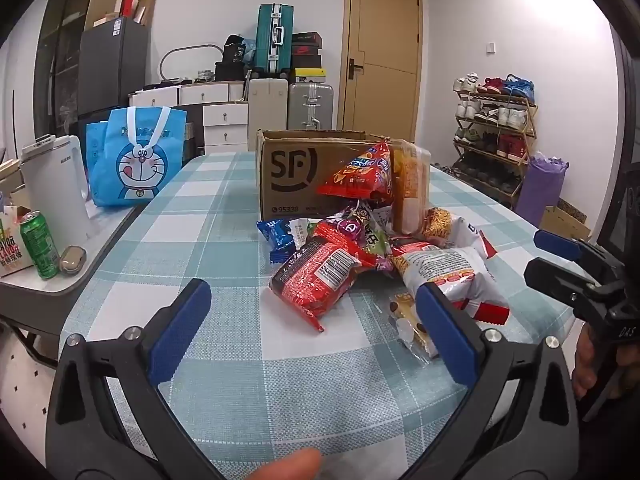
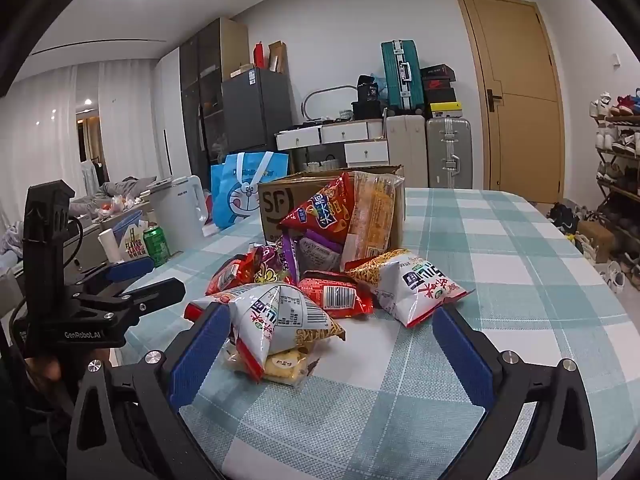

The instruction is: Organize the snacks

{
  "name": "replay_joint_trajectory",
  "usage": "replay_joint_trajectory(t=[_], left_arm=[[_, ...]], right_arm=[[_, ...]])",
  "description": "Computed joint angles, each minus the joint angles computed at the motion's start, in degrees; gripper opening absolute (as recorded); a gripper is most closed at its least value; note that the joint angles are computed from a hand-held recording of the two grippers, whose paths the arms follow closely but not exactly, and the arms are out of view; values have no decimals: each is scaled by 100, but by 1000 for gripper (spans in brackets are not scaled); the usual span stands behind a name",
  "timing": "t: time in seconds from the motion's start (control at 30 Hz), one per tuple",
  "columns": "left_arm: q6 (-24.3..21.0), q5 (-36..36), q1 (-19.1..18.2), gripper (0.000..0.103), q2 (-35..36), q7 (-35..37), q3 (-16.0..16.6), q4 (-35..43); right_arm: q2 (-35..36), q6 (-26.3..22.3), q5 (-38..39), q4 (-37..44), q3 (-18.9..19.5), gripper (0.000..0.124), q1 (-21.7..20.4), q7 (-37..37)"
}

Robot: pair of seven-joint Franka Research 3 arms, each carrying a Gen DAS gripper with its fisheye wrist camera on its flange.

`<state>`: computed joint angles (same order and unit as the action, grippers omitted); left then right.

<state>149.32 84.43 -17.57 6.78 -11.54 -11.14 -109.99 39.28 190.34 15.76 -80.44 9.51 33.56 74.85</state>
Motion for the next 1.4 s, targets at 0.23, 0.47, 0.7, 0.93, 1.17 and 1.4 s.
replay_joint_trajectory(t=[0.23, 0.47, 0.7, 0.93, 1.17, 1.4], left_arm=[[67, 49, 11, 102, 32, -65, 4, 29], [69, 34, 62, 102, -67, -83, 14, -15], [54, 146, 39, 102, -39, -260, -5, -39], [50, 127, 41, 102, -38, -240, -5, -37], [58, 122, 44, 102, -41, -234, -5, -39], [68, 113, 47, 102, -40, -218, -5, -39]], right_arm=[[-74, 2, 60, -69, -211, 103, 149, 60], [73, -19, 56, 39, -216, 103, 177, 84], [8, -154, 44, 33, -212, 103, 151, 127], [-3, -163, 27, 28, -219, 103, 152, 152], [7, -174, 15, 39, -223, 103, 156, 163], [16, -179, 7, 47, -228, 103, 160, 169]])
